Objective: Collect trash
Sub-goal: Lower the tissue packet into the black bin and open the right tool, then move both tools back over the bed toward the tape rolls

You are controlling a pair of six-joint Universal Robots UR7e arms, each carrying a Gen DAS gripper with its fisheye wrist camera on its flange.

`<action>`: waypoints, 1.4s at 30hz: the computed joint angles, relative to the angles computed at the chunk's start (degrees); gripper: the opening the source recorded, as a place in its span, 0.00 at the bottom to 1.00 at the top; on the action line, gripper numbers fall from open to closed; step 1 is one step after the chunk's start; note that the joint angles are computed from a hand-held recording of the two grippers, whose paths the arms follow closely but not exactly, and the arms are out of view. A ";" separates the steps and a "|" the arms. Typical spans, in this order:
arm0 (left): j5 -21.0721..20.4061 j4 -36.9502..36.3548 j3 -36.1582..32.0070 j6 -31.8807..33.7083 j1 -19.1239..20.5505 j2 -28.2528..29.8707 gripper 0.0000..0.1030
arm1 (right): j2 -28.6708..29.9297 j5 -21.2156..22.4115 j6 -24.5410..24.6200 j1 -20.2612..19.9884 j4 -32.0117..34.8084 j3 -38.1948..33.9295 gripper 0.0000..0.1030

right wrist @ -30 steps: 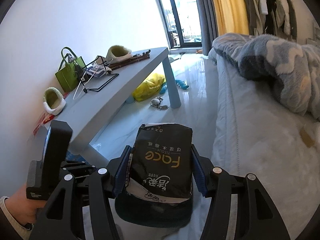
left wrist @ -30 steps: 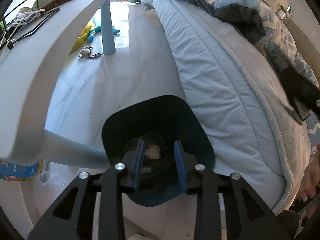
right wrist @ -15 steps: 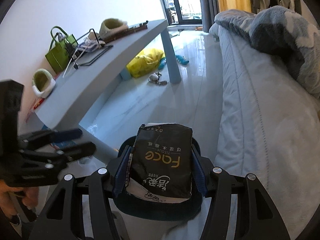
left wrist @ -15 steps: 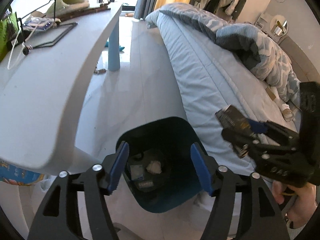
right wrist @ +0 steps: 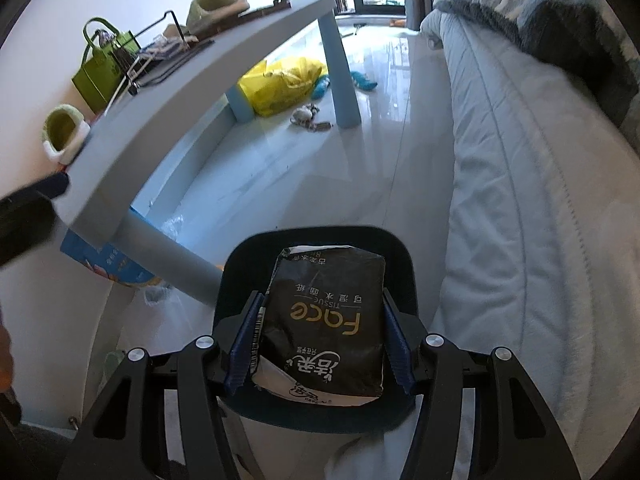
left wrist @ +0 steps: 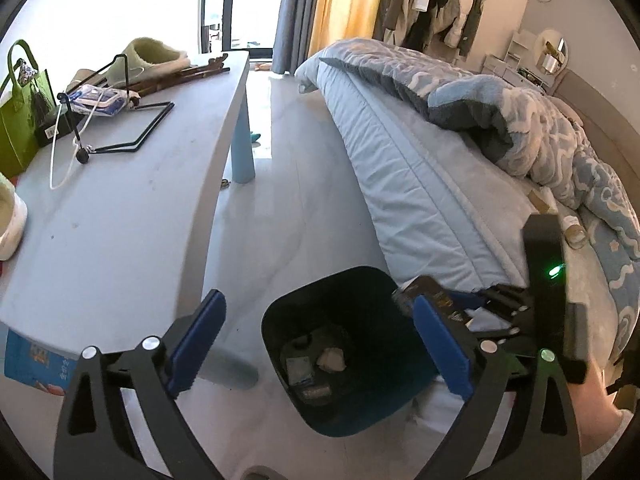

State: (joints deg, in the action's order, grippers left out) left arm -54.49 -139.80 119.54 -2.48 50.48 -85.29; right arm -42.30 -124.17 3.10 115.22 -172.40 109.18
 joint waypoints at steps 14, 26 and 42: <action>-1.76 -5.30 0.90 0.68 -2.86 -1.28 0.96 | -0.25 1.23 0.73 -0.89 1.10 0.73 0.90; 0.74 -10.51 2.11 0.25 -5.33 -1.02 0.97 | -2.87 1.63 -2.40 -0.10 -5.88 3.35 0.97; 2.38 -14.52 2.91 -0.65 -10.74 3.25 0.97 | -10.87 -2.22 -7.01 0.62 -15.60 9.88 0.97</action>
State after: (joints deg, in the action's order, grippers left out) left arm -52.11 -154.32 122.45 -3.13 39.74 -82.04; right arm -53.16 -126.39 -3.91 115.84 -188.00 119.07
